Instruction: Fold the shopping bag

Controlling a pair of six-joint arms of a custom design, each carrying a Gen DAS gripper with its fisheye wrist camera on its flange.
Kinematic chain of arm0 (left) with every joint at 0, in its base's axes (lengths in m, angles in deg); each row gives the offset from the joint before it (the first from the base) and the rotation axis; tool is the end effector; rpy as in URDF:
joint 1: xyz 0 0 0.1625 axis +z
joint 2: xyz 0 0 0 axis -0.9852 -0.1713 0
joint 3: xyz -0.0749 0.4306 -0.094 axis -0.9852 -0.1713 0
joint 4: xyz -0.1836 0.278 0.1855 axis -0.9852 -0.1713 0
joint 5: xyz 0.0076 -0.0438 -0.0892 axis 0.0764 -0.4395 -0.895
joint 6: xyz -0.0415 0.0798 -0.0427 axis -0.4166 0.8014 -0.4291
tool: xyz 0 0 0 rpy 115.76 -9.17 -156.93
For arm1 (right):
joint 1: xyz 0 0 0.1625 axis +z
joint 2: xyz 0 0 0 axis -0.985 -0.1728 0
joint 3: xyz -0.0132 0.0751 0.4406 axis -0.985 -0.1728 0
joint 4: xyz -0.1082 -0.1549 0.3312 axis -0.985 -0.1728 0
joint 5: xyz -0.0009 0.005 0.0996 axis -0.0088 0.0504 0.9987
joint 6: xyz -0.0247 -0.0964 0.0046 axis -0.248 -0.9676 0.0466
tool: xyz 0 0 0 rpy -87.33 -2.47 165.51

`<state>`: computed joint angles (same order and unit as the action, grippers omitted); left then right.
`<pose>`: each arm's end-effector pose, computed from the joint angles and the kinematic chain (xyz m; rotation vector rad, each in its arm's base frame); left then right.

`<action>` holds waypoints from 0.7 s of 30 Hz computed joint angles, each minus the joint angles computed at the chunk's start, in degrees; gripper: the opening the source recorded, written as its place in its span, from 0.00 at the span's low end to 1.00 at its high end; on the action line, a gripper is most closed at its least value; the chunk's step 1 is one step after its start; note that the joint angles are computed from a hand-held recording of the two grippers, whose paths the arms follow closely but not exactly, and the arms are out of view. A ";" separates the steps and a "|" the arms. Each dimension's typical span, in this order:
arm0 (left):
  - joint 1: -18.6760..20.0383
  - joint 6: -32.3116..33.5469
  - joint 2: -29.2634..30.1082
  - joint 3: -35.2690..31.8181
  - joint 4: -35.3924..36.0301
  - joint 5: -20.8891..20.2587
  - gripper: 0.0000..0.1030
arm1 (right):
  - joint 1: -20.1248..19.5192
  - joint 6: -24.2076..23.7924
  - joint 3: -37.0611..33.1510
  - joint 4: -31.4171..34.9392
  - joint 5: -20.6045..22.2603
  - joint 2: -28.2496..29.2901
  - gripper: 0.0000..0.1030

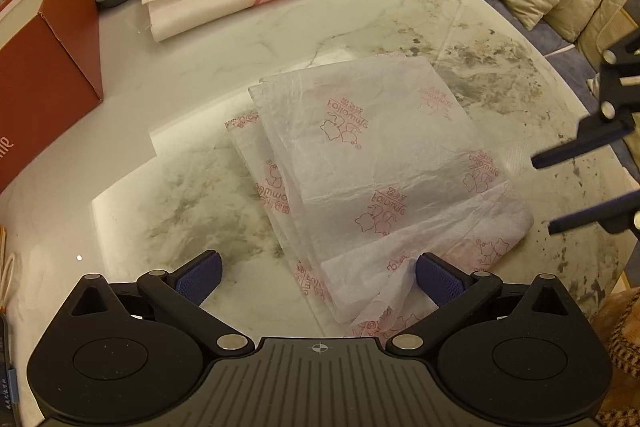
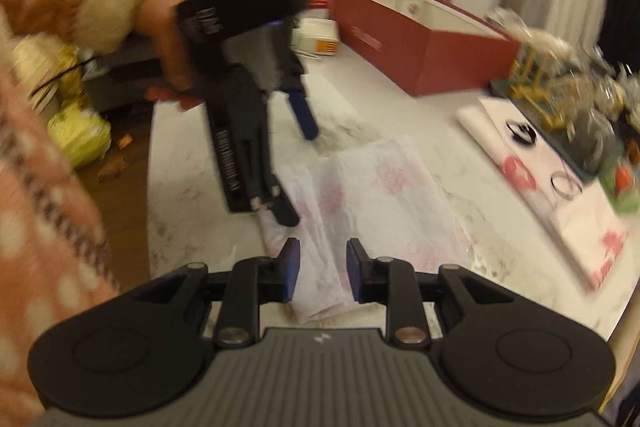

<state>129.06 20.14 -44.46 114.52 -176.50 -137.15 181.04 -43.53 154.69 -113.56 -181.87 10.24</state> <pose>-0.3510 -0.6743 0.0730 1.4425 2.2196 0.1276 0.1835 -0.4756 0.2831 1.0371 -2.2428 0.5760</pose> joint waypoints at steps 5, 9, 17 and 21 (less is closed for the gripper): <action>-0.06 0.16 0.47 -1.12 1.68 0.12 1.00 | 1.01 -11.70 1.32 -0.69 -2.57 1.50 0.24; -0.15 -0.53 1.03 -2.34 3.33 0.48 1.00 | 1.21 -20.14 2.06 -2.03 -3.91 3.54 0.33; 0.99 -3.09 -0.87 -2.53 2.23 -4.03 1.00 | -0.83 -5.40 -5.01 10.37 -3.03 3.75 0.02; 0.65 5.43 -5.50 3.00 -6.33 -7.51 1.00 | -6.13 14.25 -11.24 30.92 11.25 -0.89 0.00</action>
